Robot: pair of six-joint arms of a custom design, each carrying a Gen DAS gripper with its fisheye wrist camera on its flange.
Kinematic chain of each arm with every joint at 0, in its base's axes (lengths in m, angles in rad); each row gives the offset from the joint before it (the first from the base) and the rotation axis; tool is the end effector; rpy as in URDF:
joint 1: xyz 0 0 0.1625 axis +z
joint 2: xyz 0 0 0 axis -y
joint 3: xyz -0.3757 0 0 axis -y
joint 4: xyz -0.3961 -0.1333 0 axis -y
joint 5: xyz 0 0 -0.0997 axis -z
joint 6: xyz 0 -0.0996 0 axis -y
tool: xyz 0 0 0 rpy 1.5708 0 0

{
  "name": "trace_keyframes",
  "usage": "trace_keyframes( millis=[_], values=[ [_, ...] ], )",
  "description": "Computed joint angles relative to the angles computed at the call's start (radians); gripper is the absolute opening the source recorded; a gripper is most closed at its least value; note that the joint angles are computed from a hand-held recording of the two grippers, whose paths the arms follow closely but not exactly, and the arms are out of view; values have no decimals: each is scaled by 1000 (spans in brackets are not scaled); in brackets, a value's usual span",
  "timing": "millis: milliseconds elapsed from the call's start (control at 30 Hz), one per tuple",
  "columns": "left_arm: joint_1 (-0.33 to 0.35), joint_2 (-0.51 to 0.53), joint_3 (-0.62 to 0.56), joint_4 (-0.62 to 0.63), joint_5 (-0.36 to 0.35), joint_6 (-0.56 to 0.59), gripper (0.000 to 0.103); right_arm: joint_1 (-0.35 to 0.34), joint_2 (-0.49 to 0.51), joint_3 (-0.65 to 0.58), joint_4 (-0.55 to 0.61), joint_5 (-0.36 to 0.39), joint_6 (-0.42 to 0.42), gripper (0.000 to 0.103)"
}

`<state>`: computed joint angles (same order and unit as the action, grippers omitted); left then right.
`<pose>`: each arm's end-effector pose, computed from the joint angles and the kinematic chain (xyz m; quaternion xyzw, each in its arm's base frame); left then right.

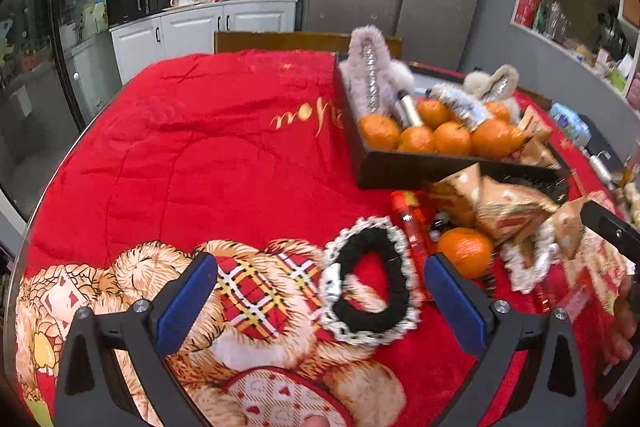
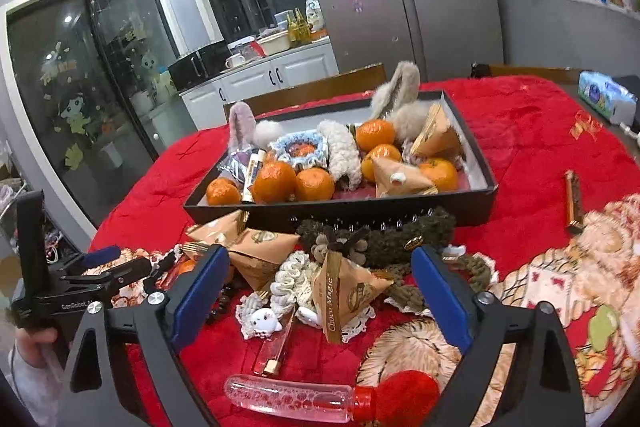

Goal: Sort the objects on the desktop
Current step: 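Move the left tool to the black lace scrunchie while the right tool approaches a gold chocolate bag, then close the left tool on the black scrunchie while the right tool grasps the gold chocolate bag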

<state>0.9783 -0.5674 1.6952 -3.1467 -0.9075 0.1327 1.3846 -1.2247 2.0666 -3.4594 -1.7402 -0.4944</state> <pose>-0.1795 -0.6151 -0.0210 0.2594 0.8876 -0.2769 0.2612 0.0171 -0.5386 0.2577 0.0907 -0.8593 0.4450 0.2353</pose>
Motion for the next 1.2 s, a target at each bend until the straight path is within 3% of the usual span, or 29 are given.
trace_keyframes(
  millis=[67, 167, 267, 433, 533, 833, 900, 967, 1000, 1067, 1200],
  values=[
    [4, 22, -27, 21, 39, 4, 103, -8, 8, -10, 36, -3, 14, 92],
    [24, 25, -63, 117, 13, -42, 103, -22, 16, -17, 74, 9, 27, 92],
    [32, 28, -75, 130, 11, -57, 103, -24, 25, -21, 90, 6, 23, 89],
    [8, 66, -112, 179, 97, -55, 103, -49, 8, -25, 156, 40, 75, 73],
    [10, 68, -118, 182, 90, -62, 103, -56, 9, -35, 197, 31, 111, 67],
    [13, 67, -121, 179, 96, -53, 102, -49, 13, -28, 170, 10, 106, 56],
    [9, 62, -107, 159, 101, -54, 95, -50, 11, -23, 166, 10, 107, 50],
    [4, 46, -75, 117, 96, -48, 75, -42, 15, -22, 154, -14, 103, 43],
    [-1, 37, -55, 99, 93, -46, 70, -40, 16, -21, 151, -18, 100, 41],
    [-11, 34, -35, 75, 82, -36, 47, -37, 15, -16, 139, -24, 94, 38],
    [-21, 36, -23, 57, 84, -22, 33, -33, 14, -5, 111, -32, 83, 35]
  ],
)
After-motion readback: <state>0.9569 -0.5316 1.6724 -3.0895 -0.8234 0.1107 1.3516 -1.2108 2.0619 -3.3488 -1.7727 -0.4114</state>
